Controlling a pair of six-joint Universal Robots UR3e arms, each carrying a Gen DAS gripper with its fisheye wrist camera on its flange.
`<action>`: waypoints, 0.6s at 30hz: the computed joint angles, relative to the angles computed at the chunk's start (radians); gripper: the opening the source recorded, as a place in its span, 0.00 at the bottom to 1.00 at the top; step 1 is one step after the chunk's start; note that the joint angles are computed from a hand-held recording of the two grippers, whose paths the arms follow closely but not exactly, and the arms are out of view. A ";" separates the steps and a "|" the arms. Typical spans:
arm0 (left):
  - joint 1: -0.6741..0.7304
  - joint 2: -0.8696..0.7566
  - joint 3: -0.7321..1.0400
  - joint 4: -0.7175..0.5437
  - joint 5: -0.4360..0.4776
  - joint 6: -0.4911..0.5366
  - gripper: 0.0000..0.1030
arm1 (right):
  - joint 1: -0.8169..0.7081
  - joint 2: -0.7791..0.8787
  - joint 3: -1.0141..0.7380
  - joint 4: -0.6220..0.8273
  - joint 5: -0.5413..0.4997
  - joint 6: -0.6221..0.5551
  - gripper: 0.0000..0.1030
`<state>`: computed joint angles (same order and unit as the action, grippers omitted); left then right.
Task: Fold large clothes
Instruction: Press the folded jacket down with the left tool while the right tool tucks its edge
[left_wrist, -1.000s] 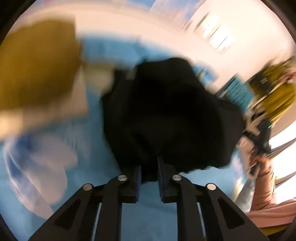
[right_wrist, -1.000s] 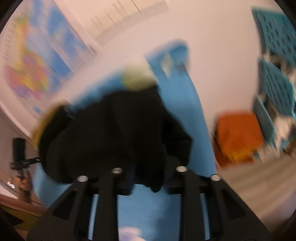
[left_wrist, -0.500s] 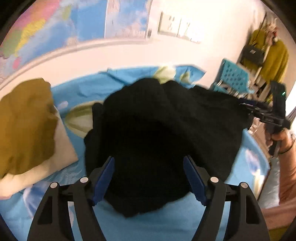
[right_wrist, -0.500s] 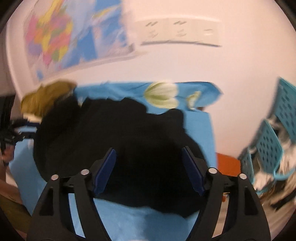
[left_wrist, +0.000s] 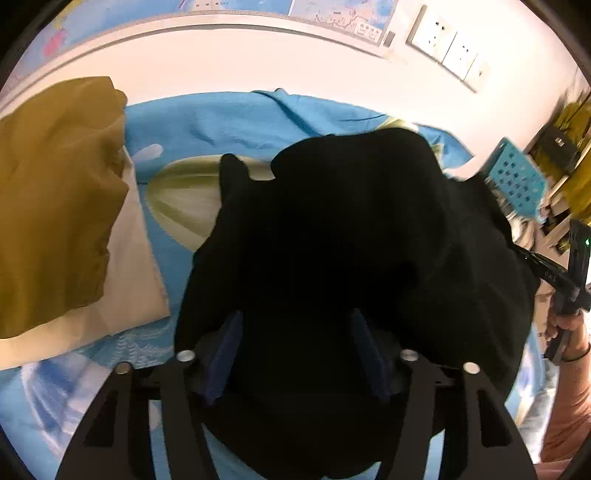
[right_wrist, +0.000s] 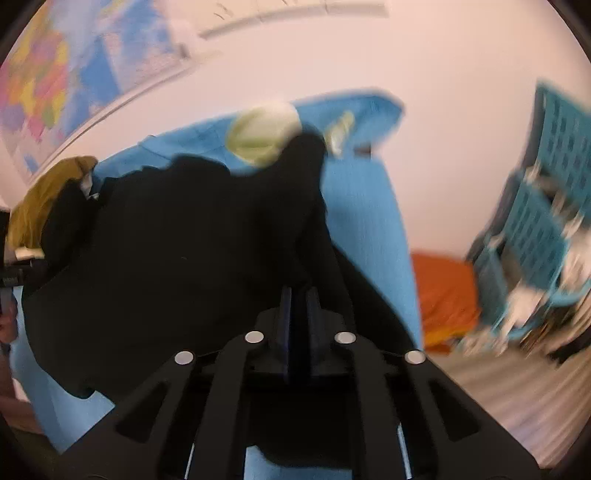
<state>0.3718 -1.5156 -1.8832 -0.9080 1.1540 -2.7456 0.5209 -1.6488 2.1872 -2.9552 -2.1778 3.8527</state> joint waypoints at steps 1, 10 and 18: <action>0.001 -0.001 0.010 -0.013 -0.006 0.010 0.64 | 0.037 0.009 -0.037 -0.014 -0.041 -0.008 0.43; -0.012 -0.008 0.044 -0.100 -0.032 0.091 0.42 | 0.029 0.412 -0.657 0.231 0.213 -0.335 0.69; 0.127 0.121 0.006 -0.195 -0.093 0.123 0.00 | 0.034 0.513 -0.783 0.317 0.108 -0.357 0.00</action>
